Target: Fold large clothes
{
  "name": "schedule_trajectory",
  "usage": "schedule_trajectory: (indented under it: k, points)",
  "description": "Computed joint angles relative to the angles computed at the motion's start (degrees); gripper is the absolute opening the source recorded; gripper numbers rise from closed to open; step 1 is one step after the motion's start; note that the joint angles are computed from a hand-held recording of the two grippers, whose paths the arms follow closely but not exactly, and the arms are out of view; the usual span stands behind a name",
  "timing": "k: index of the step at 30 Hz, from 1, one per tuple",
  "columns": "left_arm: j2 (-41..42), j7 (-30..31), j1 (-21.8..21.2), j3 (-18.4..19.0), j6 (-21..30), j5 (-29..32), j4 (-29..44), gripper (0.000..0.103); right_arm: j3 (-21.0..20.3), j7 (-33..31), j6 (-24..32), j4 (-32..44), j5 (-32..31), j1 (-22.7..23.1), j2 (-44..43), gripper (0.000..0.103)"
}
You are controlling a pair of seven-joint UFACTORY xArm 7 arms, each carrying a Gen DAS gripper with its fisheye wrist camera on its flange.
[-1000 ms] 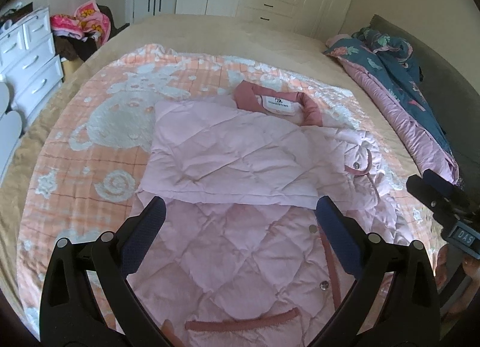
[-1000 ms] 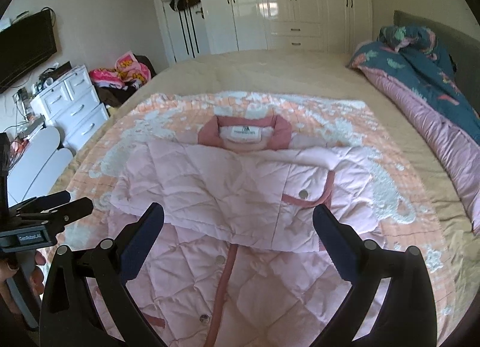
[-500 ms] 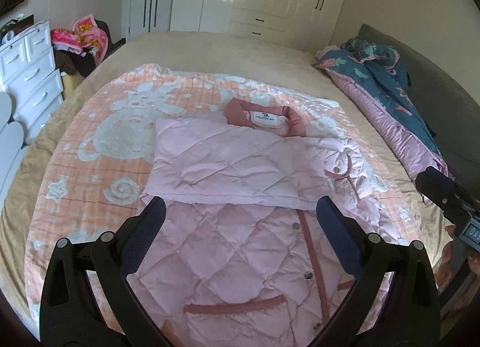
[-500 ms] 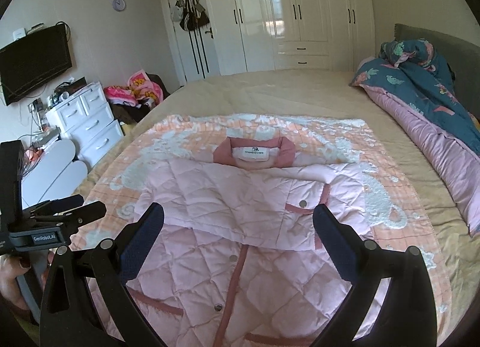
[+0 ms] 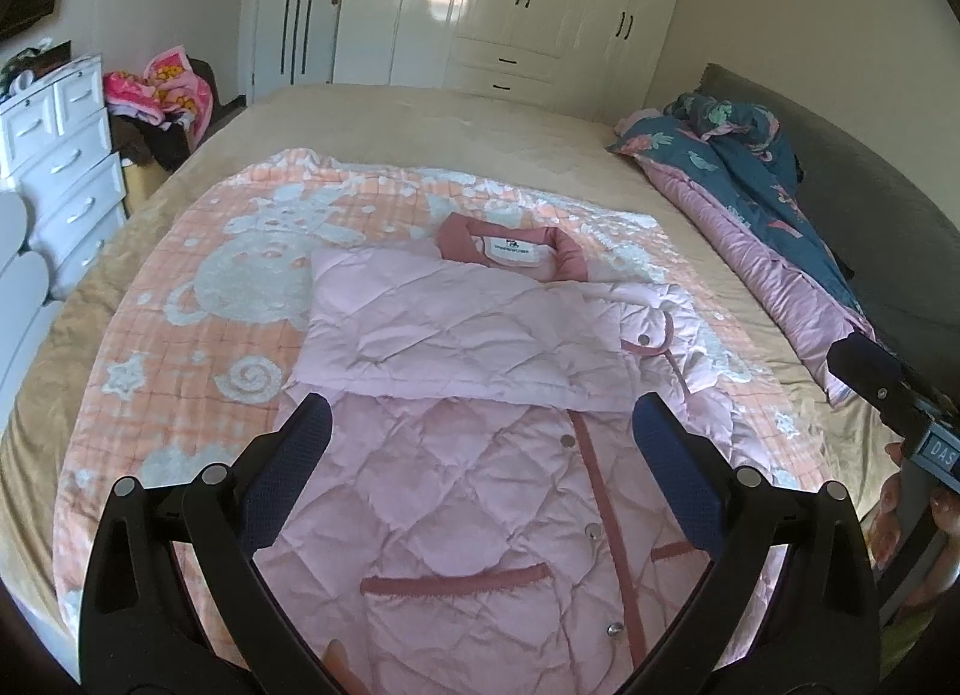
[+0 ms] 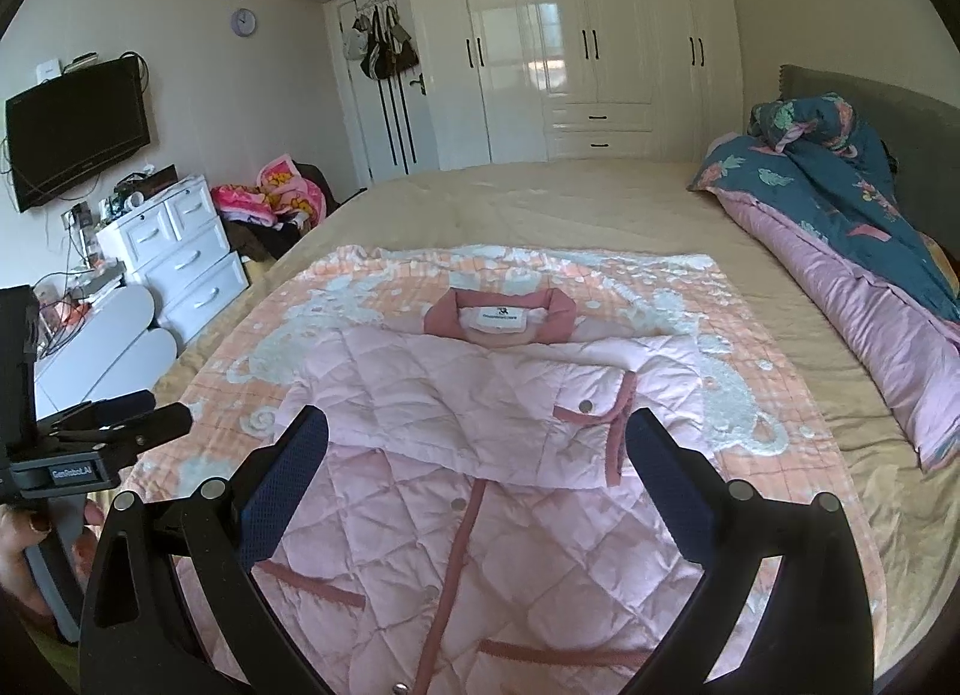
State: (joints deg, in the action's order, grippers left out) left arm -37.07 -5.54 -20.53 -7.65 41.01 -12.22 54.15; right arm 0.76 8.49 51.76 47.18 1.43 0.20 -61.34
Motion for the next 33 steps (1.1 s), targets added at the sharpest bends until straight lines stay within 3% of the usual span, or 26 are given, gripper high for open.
schedule_trajectory:
  k: [33]
  points:
    - [-12.55,-3.42,-1.03,-0.92,0.57,0.8,-12.87,0.094,-3.95,-3.9,10.55,-9.17,-3.17,-4.72,-16.59,0.099]
